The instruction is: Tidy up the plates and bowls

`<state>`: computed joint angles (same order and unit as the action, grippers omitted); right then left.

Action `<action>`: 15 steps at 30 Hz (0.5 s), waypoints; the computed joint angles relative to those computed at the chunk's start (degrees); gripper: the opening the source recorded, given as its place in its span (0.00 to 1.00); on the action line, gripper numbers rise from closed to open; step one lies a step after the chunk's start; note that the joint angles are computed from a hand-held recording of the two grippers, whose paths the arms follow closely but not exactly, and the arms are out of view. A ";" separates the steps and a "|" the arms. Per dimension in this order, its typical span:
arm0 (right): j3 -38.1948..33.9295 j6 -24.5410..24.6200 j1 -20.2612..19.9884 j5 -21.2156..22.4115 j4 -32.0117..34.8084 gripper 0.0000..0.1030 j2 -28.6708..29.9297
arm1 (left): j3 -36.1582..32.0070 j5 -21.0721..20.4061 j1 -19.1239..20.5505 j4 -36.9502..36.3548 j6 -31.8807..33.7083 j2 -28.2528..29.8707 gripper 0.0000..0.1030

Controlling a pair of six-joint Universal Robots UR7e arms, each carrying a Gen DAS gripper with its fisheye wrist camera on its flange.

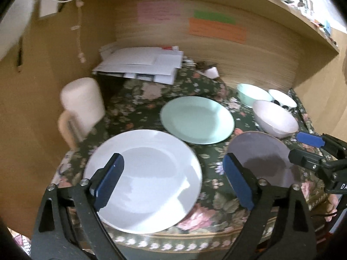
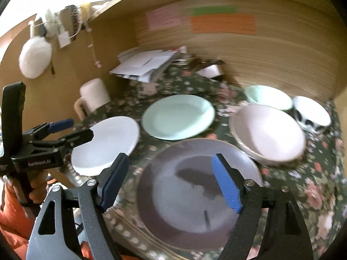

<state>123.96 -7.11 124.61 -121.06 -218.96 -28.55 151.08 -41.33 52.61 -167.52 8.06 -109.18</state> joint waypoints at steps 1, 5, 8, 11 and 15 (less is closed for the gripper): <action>-0.54 -0.11 0.13 0.53 0.56 0.75 0.29 | 0.06 0.53 0.25 -0.07 0.35 -0.66 0.91; -3.71 -0.61 0.37 2.41 4.14 0.75 1.75 | 0.00 1.47 1.97 0.18 1.12 -2.90 0.91; -6.29 -0.63 0.12 3.75 7.47 0.75 2.93 | -0.44 1.52 4.46 -0.43 2.11 -3.44 0.92; -8.61 -0.29 -0.16 4.54 10.74 0.75 3.90 | -1.22 0.88 7.76 -1.68 3.27 -2.76 0.92; -11.99 0.11 -0.88 5.25 15.32 0.75 5.57 | -2.77 -0.37 12.79 -2.99 4.48 -0.76 0.92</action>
<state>111.97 -7.00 123.73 -115.81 -203.64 -22.98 148.32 -41.70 65.40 -170.51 12.54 -109.94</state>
